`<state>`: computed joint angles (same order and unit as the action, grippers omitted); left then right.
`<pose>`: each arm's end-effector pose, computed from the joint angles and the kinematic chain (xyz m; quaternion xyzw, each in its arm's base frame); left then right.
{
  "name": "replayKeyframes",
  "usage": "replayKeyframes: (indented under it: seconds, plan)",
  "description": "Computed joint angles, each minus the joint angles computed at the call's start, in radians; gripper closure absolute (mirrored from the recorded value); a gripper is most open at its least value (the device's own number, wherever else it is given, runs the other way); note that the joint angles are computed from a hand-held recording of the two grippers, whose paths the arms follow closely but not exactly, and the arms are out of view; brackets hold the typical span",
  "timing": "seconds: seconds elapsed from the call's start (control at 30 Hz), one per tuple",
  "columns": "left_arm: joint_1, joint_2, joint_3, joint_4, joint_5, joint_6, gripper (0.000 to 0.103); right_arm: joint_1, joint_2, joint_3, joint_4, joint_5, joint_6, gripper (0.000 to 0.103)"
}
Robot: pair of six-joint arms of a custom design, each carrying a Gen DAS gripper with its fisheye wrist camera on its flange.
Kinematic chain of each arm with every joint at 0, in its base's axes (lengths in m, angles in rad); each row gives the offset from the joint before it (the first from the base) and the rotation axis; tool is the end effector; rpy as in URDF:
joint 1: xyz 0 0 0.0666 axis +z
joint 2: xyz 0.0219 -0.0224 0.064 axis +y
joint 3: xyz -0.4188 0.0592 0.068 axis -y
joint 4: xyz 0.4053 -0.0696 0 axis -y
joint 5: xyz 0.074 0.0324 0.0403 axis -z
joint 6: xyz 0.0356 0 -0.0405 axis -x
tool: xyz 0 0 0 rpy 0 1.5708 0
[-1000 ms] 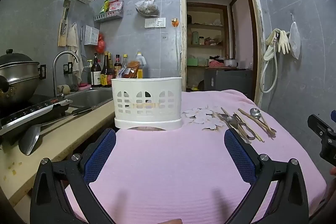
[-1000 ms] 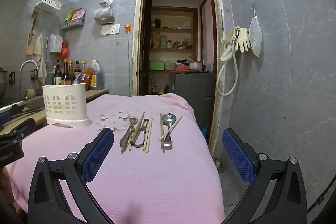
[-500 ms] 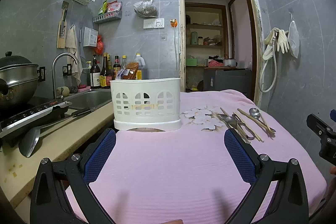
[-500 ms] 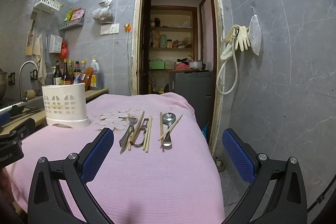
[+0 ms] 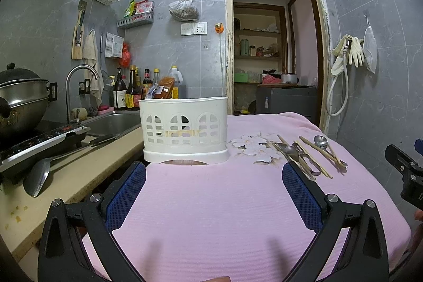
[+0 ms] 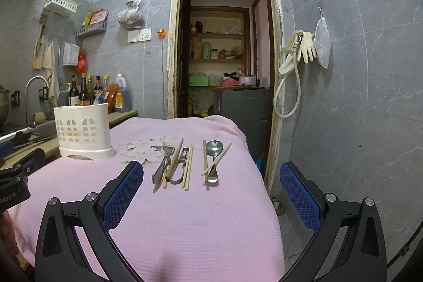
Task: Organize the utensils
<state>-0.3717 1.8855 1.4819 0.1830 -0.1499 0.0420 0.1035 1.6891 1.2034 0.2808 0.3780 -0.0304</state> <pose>0.6497 -0.2480 0.3245 0.0816 0.7756 -0.0708 0.6219 0.6003 0.0487 0.3273 0.0906 0.7657 -0.1039 0.6282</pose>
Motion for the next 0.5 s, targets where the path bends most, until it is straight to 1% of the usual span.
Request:
replayKeyframes:
  seconds: [0.5]
  plan:
    - [0.001, -0.002, 0.000, -0.006, 0.004, -0.001, 0.002, 0.005, 0.007, 0.005, -0.006, 0.002, -0.003, 0.000]
